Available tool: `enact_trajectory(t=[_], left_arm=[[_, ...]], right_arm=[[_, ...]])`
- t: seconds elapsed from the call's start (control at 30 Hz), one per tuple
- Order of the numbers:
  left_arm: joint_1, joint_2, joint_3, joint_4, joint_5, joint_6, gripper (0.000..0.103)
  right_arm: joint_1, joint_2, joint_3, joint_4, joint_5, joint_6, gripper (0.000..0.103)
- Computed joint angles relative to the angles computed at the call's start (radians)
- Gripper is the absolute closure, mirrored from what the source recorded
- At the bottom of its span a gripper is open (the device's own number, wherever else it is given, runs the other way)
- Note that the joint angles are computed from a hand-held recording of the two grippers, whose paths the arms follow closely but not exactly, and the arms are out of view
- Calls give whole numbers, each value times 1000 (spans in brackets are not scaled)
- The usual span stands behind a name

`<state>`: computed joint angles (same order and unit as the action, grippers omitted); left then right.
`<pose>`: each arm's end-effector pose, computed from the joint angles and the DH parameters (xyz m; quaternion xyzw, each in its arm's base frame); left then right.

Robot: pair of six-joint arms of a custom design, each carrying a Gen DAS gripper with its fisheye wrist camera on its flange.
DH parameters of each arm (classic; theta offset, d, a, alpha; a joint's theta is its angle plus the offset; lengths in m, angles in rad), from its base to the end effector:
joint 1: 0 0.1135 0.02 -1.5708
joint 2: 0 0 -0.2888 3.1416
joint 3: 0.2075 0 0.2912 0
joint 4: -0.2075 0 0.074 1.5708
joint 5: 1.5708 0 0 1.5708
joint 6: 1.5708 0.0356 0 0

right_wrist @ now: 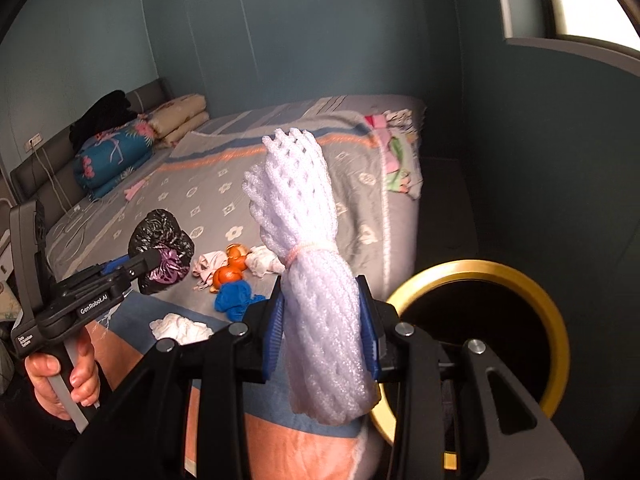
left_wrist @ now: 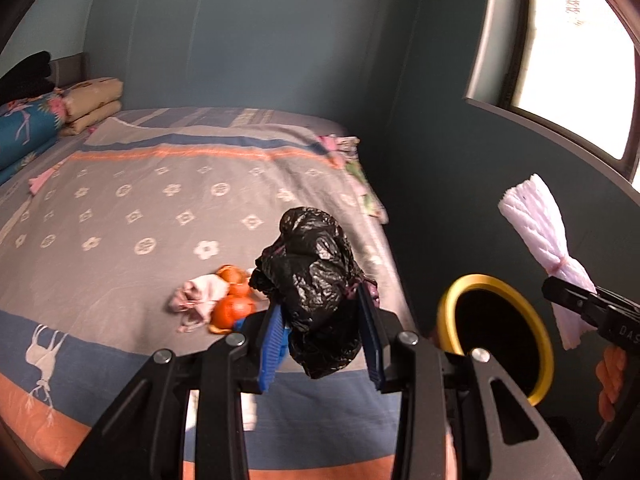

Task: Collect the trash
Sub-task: 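Carry both items over the yellow bin and open both tools to drop them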

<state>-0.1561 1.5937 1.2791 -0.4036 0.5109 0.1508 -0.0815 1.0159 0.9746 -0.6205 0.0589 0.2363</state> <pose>0.3877 -0.0786 0.3020 0.2379 0.8546 -0.2311 0.3995 0.2405 -0.0217 0.3398 0.1549 0.8847 0.0076 0.4396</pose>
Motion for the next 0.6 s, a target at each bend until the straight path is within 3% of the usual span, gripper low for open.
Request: enact_trajectory(t=[0.6], left_arm=[[-227,-87,-47,-8,-8,-56,70]], right_arm=[[-282,-158,-60,-60,-168,-43,71]])
